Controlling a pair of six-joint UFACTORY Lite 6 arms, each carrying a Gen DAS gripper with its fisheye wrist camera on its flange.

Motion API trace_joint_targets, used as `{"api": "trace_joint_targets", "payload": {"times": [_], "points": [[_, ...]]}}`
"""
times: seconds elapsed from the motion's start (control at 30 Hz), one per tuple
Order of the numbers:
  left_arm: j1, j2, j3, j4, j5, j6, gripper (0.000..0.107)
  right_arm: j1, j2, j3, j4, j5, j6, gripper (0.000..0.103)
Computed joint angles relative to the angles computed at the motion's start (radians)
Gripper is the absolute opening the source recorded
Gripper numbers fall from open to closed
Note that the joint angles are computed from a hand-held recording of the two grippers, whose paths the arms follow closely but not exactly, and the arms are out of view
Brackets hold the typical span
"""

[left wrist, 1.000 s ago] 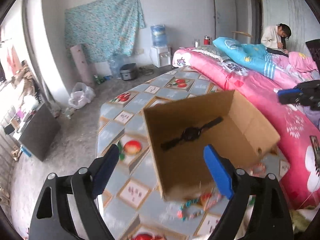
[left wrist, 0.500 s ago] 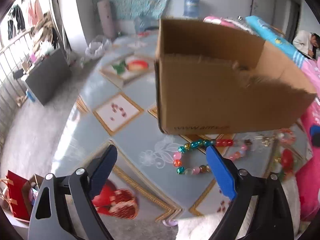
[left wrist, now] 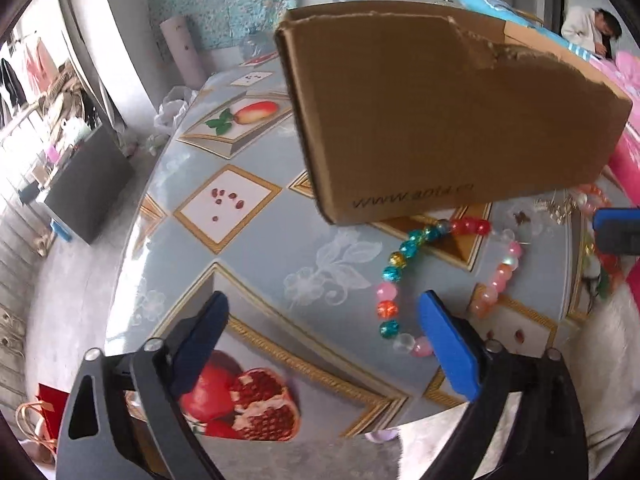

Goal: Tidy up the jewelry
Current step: 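Move the left gripper down to the multicolour bead bracelet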

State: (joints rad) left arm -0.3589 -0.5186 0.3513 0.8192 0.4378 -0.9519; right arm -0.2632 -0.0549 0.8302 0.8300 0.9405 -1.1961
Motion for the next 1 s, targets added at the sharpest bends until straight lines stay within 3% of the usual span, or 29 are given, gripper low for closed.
{"api": "trace_joint_targets", "payload": {"times": [0.27,0.4,0.67,1.0], "points": [[0.058,-0.045,-0.02,-0.153,-0.032,0.162,0.098,0.147,0.074,0.024,0.048,-0.08,0.026,0.027],[0.032,-0.087,-0.043,-0.159,-0.003,0.143,0.098,0.204,0.072,0.018,0.051,-0.14,0.043,0.027],[0.066,-0.014,0.007,-0.192,-0.015,0.215,0.098,0.319,0.053,-0.017,0.016,-0.288,0.114,0.028],[0.159,0.048,0.048,-0.399,-0.057,0.423,0.099,0.348,0.023,-0.076,0.056,-0.324,0.1,0.026]]}}
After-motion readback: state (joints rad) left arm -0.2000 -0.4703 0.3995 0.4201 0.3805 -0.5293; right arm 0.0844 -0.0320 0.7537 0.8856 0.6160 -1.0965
